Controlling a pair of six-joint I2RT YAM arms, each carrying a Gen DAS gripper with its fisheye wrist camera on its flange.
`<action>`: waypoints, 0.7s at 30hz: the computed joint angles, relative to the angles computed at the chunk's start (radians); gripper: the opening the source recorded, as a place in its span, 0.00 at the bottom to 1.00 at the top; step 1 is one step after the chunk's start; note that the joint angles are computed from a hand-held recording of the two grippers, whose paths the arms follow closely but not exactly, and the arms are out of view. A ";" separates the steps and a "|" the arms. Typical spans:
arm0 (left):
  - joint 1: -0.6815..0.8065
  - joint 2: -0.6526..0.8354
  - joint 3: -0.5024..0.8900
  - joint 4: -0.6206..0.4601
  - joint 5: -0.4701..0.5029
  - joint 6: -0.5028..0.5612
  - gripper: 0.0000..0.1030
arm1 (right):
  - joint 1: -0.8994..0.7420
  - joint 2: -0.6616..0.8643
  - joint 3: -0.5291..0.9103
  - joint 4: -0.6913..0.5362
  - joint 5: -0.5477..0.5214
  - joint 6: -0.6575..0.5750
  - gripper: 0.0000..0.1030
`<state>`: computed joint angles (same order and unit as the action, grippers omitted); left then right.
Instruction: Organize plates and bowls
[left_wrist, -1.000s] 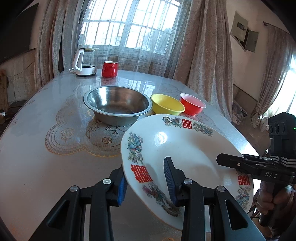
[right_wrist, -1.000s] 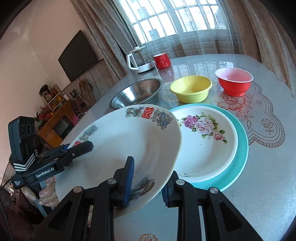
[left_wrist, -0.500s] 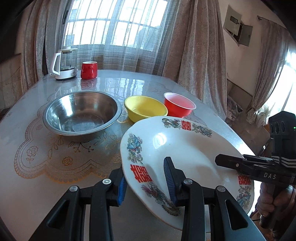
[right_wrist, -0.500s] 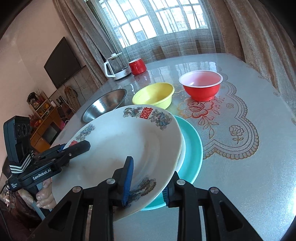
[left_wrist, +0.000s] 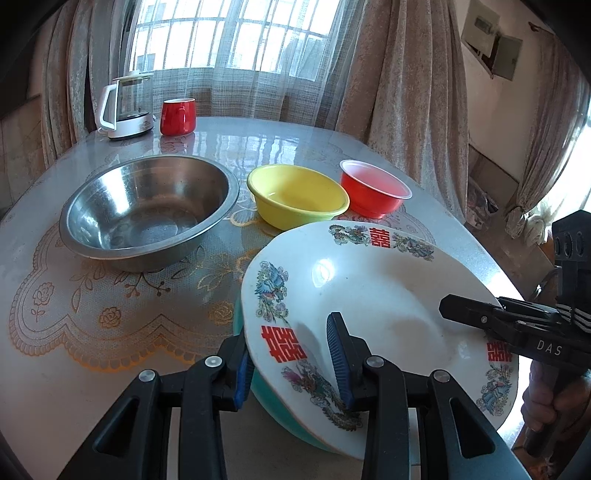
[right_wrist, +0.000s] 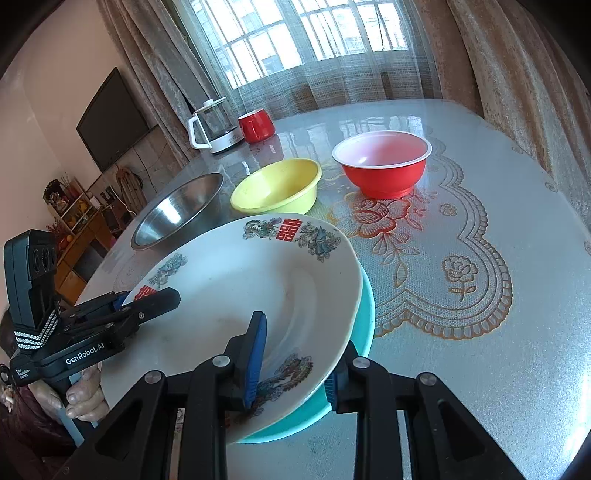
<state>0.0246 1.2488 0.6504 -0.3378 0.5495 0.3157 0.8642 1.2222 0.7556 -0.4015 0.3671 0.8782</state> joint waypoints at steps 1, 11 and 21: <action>-0.004 0.008 -0.001 0.003 -0.008 -0.001 0.35 | 0.004 0.009 0.007 -0.007 0.011 -0.005 0.27; 0.004 0.014 -0.010 0.011 -0.002 0.011 0.35 | 0.011 0.063 0.031 -0.056 0.033 0.003 0.30; 0.006 -0.002 -0.019 -0.001 0.005 0.015 0.35 | 0.030 0.040 0.028 -0.079 0.046 0.036 0.30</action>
<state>0.0307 1.2467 0.6311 -0.3385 0.5547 0.3305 0.8940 1.2621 0.7836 -0.4809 0.4134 0.9146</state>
